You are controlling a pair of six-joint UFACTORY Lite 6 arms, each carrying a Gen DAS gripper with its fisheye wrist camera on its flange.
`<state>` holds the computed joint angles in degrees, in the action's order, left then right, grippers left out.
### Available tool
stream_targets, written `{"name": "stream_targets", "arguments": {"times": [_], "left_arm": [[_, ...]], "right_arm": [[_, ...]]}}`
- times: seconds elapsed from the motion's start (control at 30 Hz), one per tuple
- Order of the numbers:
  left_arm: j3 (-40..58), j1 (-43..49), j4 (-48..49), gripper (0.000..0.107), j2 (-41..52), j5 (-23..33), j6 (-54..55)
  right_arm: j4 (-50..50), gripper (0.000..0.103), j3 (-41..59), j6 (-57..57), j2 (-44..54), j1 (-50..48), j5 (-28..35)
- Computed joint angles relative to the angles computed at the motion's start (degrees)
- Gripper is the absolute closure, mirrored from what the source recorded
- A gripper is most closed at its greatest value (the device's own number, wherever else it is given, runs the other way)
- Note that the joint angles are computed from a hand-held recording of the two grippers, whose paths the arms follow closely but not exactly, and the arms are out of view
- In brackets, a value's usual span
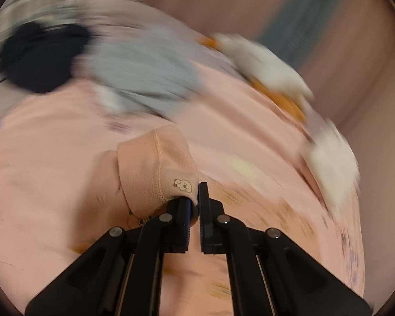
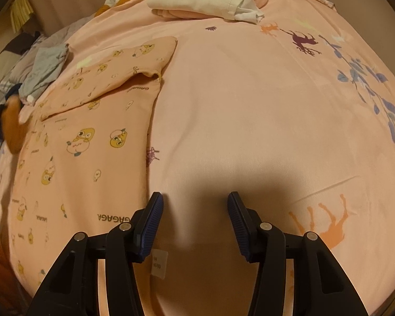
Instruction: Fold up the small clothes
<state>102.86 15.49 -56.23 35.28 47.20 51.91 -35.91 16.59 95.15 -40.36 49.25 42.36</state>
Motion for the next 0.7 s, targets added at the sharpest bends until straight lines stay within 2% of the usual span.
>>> {"name": "stream_targets", "arguments": {"times": [0.07, 0.13, 0.3, 0.4, 0.43, 0.5, 0.6, 0.63, 0.7], "left_arm": [[-6.5, -5.9, 0.3, 0.061, -4.0, -1.6, 3.4], [-8.5, -10.2, 2.6, 0.038, -4.7, -3.1, -0.5], [0.6, -10.1, 10.3, 0.036, 0.0, 4.8, -11.5], [4.6, -6.1, 10.8, 0.035, 1.0, 8.0, -9.2], [3.5, -4.3, 11.1, 0.033, -0.7, 7.1, -7.2], [-2.3, -2.2, 12.1, 0.028, -5.0, 0.7, -3.6], [-10.7, 2.0, 10.9, 0.027, -10.3, -7.0, 5.0], [-13.1, 3.1, 10.5, 0.027, -11.6, -8.8, 8.3], [-16.3, 5.8, 8.3, 0.027, -13.1, -8.7, 16.0]], "right_arm": [[-0.2, 0.049, -0.3, 0.5, -0.3, -0.1, -0.3], [-0.7, 0.046, -0.6, 0.8, -0.6, 0.0, -1.1], [0.4, 0.045, -0.7, -1.9, -2.0, -1.3, -2.3], [3.0, 0.045, -1.2, -5.8, -4.7, -4.6, -5.7], [4.2, 0.045, -0.9, -8.1, -4.8, -6.4, -8.1], [5.1, 0.045, 1.2, -10.9, -2.5, -8.9, -11.6], [4.0, 0.045, 8.6, -13.8, 6.9, -11.7, -18.6], [2.4, 0.045, 13.7, -14.2, 12.7, -11.9, -20.2], [-1.6, 0.045, 22.4, -13.2, 21.8, -11.4, -21.7]]}}
